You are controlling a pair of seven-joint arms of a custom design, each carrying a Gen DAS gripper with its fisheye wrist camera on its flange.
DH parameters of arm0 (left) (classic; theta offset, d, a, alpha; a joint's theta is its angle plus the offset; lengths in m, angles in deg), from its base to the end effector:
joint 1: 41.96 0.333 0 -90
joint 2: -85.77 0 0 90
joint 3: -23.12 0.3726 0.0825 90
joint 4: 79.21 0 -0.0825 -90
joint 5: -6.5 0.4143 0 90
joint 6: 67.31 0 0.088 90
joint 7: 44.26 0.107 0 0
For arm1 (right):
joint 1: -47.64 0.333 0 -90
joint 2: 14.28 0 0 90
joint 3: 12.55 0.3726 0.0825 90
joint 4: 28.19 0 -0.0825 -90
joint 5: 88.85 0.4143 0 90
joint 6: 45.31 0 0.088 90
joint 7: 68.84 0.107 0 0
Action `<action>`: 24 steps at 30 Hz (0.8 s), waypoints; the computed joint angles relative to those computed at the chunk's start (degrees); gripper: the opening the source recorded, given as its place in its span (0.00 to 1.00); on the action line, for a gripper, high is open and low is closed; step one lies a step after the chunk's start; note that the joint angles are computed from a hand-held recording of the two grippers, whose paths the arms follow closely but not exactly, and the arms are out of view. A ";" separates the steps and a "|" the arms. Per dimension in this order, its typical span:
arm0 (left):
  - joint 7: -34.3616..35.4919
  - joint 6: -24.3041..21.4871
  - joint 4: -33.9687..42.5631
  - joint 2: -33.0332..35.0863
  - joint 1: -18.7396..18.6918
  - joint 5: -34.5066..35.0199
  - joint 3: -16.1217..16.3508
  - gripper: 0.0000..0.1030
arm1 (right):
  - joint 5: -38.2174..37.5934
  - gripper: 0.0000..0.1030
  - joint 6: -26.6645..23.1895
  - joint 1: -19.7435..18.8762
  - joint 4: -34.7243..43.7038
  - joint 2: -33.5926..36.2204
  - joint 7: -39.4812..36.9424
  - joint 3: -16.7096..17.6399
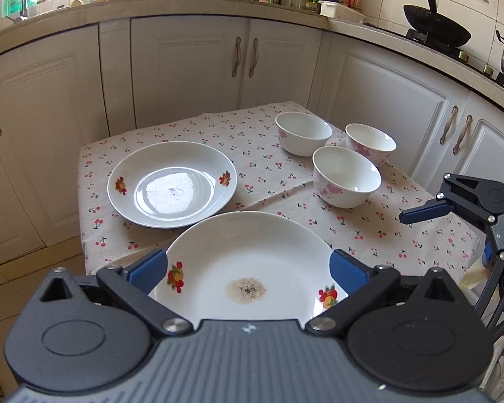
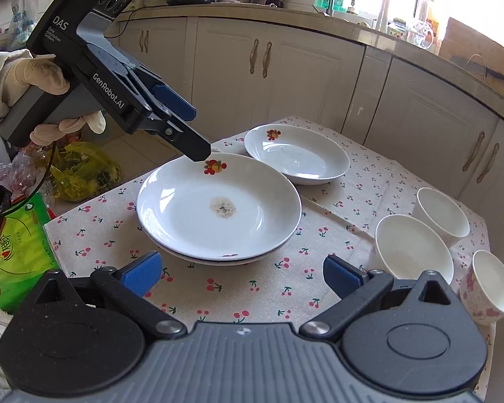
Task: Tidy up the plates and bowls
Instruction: 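Open the left tool and pull it back from the stacked plates, then move the left tool to the fruit-decal white plate's rim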
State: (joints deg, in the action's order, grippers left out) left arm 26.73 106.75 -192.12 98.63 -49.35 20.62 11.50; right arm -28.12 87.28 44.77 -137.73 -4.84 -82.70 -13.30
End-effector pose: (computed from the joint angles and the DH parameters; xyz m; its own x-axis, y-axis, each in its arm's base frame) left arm 0.6443 -0.2302 0.4990 -0.2468 -0.9646 0.0930 -0.6594 0.0968 -0.7455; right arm 0.6601 -0.0245 0.4837 0.8517 -0.5104 0.1185 -0.2561 -0.6028 -0.7557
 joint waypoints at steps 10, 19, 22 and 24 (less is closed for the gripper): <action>-11.73 1.02 2.02 1.13 -3.99 10.15 7.20 0.99 | -1.32 1.00 -2.39 -0.54 9.16 5.40 0.62 0.90; -14.97 0.77 7.65 5.77 -2.59 13.56 8.54 0.99 | -7.07 1.00 -4.14 -1.52 23.43 15.36 7.36 4.13; -13.37 -0.08 10.33 8.06 -1.28 12.92 7.57 0.99 | -9.45 1.00 -2.20 -1.16 28.46 18.95 8.36 5.28; -11.74 -1.22 12.19 9.59 -0.21 11.64 6.50 0.99 | -12.13 1.00 -2.42 -0.88 32.62 21.75 10.02 5.77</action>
State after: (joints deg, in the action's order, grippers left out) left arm 14.99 105.53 -179.93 108.22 -49.56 32.27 18.00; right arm -40.25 84.86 43.89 -105.11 16.91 -72.68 -7.53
